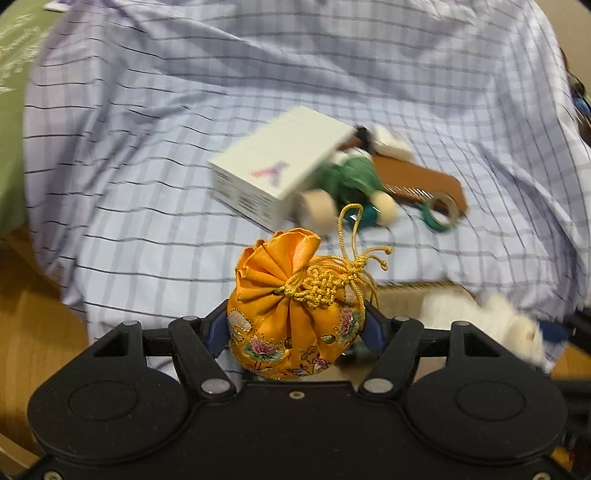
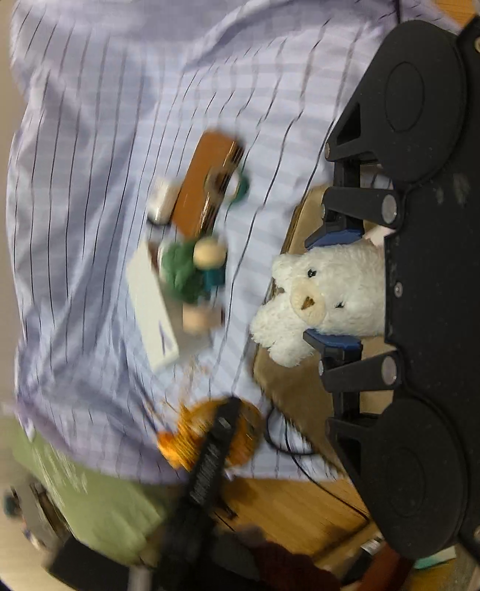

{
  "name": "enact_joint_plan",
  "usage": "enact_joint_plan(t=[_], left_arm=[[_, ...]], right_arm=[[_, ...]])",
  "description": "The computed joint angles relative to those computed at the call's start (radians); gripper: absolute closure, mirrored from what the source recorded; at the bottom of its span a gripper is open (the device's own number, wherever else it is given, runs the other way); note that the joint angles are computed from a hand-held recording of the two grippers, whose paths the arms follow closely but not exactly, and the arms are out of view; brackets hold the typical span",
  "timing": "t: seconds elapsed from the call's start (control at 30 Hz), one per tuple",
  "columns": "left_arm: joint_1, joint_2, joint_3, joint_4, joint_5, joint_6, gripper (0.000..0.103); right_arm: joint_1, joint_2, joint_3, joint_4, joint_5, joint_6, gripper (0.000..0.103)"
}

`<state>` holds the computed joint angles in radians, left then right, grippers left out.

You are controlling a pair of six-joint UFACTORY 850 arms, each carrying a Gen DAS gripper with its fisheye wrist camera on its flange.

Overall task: Organize soft objects
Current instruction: 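Carry the pouch into the basket and open the left gripper while the right carries the bear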

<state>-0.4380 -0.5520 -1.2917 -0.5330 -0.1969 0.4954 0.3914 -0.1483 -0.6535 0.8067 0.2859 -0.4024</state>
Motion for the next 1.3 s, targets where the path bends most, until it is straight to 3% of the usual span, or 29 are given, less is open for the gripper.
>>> enact_joint_plan(t=[0.23,0.57,0.9,1.3], left_arm=[[-0.034,-0.021,0.0,0.03,-0.08,-0.006,0.038],[-0.043,-0.037,0.015,0.155,-0.142,-0.112,0.038],[-0.04,-0.011,0.055,0.115,-0.115,-0.045,0.032],[-0.024,0.012,0.073,0.094,-0.024,-0.107,0.032]], right_arm=[[-0.036,0.004,0.016,0.176,0.054,-0.043,0.058],[-0.051,-0.008,0.006,0.115,0.026,0.018,0.057],[-0.036,-0.019,-0.008,0.102,0.012,0.036,0.057],[-0.029,-0.025,-0.01,-0.035,-0.029,0.14,0.056]])
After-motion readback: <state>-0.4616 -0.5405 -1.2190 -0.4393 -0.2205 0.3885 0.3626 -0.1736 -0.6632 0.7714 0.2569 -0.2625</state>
